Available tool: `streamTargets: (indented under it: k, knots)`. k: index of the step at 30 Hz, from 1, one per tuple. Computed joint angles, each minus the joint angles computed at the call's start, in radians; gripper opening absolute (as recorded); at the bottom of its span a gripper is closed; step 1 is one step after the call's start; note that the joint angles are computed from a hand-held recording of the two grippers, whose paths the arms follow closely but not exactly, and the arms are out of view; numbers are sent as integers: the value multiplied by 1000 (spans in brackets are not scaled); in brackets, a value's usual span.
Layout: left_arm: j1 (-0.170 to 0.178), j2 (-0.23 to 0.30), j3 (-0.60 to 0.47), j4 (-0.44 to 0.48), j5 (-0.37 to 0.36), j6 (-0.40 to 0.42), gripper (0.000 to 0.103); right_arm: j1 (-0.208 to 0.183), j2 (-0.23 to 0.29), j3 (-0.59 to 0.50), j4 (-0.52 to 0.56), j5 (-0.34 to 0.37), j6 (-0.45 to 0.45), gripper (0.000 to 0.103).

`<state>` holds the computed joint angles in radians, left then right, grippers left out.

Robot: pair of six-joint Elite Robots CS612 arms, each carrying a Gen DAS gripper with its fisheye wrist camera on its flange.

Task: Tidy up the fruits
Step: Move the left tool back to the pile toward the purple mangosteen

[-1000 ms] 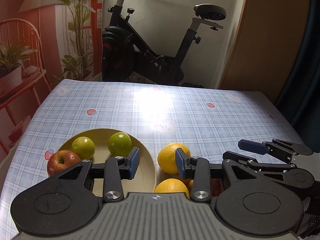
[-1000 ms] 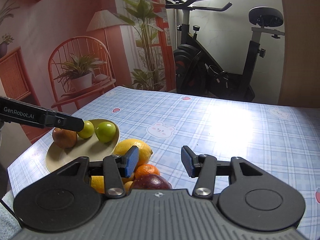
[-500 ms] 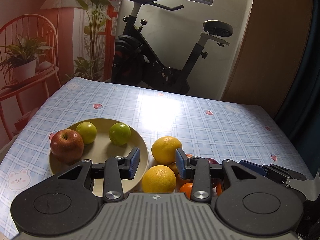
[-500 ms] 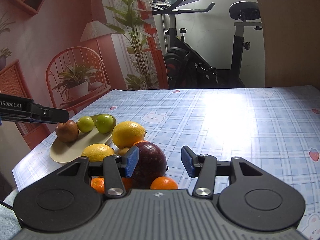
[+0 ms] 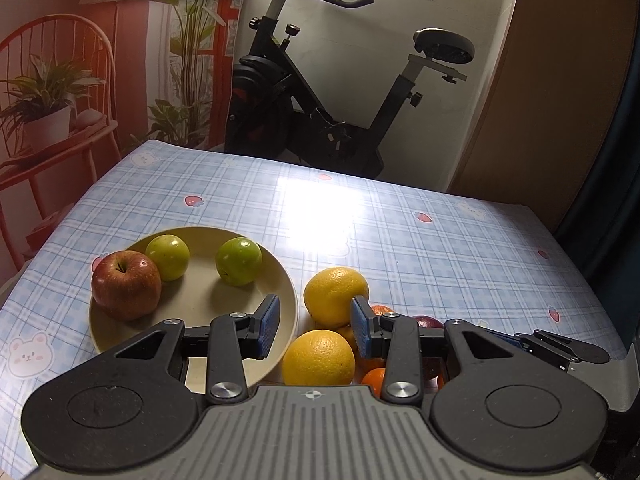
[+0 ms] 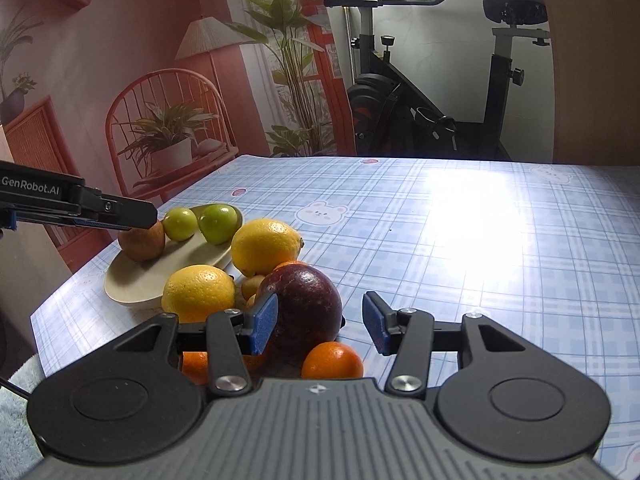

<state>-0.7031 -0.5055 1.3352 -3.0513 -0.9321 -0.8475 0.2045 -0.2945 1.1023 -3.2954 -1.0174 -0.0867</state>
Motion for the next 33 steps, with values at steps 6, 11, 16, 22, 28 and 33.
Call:
streamTargets:
  k: [6, 11, 16, 22, 28, 33]
  knots:
    - [-1, 1, -1, -8, 0, -9, 41, 10, 22, -66, 4, -40, 42, 56]
    - [-1, -3, 5, -10, -1, -16, 41, 24, 30, -121, 117, -94, 26, 56]
    - [0, -4, 17, -36, -7, -21, 41, 19, 18, -95, 123, -81, 72, 56]
    - [-2, -7, 29, -65, -18, -25, 41, 14, -19, -15, 98, -48, 52, 56]
    - [-3, -6, 38, -84, -32, -27, 41, 9, -35, 36, 55, -31, 51, 49]
    - [-1, -5, 44, -95, -57, -32, 41, 15, -54, 71, 48, -46, 9, 46]
